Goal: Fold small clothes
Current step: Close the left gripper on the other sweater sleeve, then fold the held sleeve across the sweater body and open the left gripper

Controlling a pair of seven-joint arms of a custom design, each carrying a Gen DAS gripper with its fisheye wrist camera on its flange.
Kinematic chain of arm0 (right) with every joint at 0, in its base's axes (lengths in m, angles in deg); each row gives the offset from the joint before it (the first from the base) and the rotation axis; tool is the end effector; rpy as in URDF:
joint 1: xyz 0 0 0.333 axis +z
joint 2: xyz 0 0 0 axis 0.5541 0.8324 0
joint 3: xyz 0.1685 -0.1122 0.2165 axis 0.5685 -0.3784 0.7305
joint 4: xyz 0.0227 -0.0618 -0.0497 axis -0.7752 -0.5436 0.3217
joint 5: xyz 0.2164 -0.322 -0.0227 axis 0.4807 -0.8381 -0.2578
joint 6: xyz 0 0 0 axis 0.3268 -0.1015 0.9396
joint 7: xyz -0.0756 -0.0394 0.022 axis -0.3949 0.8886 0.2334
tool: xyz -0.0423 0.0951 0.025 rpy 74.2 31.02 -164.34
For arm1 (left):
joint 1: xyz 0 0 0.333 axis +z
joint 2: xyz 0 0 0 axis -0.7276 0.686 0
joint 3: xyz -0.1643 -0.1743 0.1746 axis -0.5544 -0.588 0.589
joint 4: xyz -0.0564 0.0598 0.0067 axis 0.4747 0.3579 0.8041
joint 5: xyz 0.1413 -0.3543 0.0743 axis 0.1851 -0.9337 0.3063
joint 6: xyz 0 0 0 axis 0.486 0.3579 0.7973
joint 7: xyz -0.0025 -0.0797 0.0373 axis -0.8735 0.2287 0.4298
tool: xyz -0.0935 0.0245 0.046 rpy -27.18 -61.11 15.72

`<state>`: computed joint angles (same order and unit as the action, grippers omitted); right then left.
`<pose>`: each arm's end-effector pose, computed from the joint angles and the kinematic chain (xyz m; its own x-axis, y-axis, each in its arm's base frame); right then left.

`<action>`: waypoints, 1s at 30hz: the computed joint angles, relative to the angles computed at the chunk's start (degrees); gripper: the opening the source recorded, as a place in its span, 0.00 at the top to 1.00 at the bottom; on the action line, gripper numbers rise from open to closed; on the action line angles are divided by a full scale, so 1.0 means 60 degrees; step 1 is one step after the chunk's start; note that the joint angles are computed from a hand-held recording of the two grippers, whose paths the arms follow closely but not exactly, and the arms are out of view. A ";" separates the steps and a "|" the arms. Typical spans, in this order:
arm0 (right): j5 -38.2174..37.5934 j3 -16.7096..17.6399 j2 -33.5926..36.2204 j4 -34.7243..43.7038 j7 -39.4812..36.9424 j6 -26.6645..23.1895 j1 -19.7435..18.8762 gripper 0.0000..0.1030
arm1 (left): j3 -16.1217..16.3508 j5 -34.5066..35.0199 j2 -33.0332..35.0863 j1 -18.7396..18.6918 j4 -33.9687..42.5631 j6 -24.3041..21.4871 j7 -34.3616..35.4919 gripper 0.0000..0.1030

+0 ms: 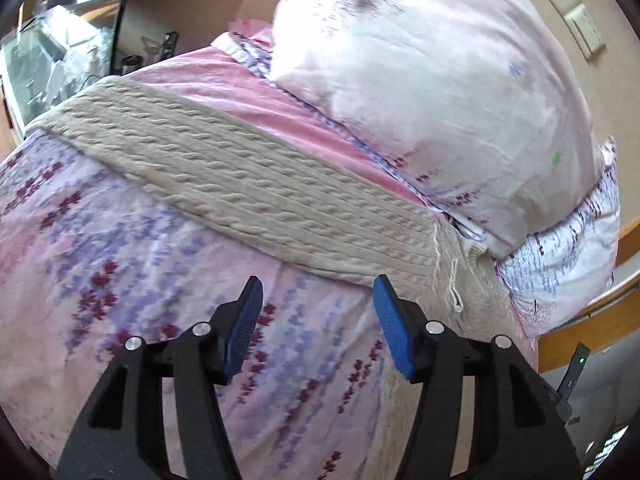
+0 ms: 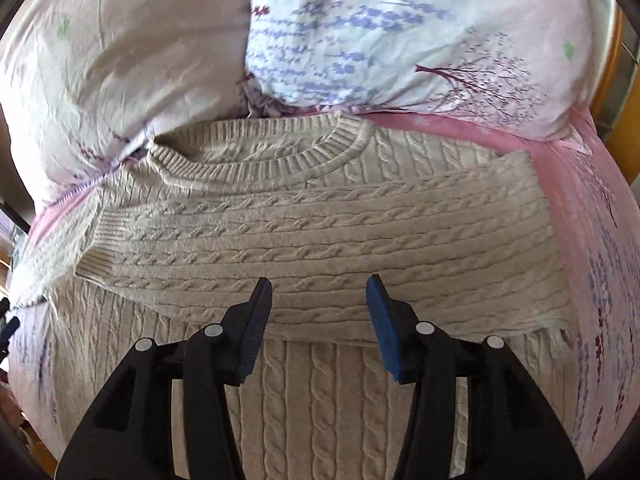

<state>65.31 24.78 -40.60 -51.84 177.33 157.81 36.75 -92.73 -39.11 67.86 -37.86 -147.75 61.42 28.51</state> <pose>0.5942 0.0068 0.4564 -0.4175 -0.9033 -0.0985 -0.7365 0.3999 -0.5456 0.6631 0.0076 0.4927 0.0142 -0.8432 0.5374 -0.8583 -0.2860 -0.4261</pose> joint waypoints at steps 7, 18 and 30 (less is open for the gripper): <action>-0.0424 -0.0006 -0.0109 -0.0174 0.0207 -0.0098 0.0089 0.47 | 0.0058 -0.0627 0.0848 0.0457 0.0688 -0.0165 -0.1473 0.50; 0.1411 0.0137 -0.0966 -0.0771 -0.0778 0.0171 -0.0090 0.44 | -0.0315 -0.1202 0.1903 0.1000 0.1650 0.0359 -0.3308 0.88; 0.2681 0.0030 -0.1929 -0.1578 -0.1555 0.0839 -0.0475 0.44 | -0.1549 -0.2929 0.1489 0.0831 0.2236 0.1184 -0.0100 0.95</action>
<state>81.40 24.97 -52.17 -61.30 168.00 162.84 33.90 -102.03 -56.69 76.80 -32.87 -134.33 68.52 27.91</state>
